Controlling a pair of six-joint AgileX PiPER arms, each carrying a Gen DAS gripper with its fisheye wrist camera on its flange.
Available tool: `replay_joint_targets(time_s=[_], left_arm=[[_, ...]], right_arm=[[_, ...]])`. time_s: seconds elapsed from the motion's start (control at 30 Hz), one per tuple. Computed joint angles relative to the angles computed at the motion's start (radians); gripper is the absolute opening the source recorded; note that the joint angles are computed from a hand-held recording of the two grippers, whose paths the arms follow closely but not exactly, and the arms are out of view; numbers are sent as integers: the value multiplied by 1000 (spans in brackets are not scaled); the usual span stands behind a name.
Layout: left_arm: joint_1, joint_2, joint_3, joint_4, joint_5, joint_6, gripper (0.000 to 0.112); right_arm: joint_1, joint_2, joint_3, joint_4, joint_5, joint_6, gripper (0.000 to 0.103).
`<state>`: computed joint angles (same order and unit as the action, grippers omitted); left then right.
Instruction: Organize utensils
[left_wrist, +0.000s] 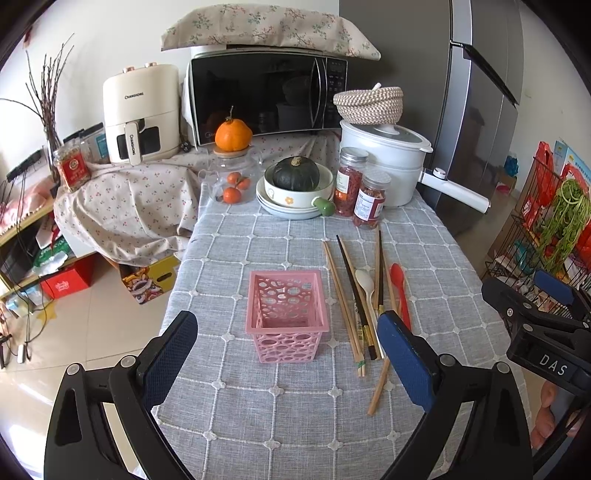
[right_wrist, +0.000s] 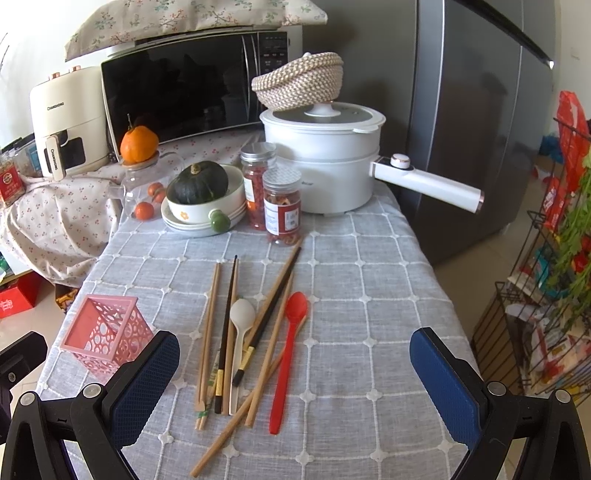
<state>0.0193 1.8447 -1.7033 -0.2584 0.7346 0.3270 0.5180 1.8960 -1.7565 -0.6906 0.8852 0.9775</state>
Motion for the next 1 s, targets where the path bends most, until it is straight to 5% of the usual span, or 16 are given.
replay_joint_targets(time_s=[1.0], left_arm=[[-2,-2,4,4,-5,-4,99]], right_arm=[[1,9,-6,21,-3,-10,102]])
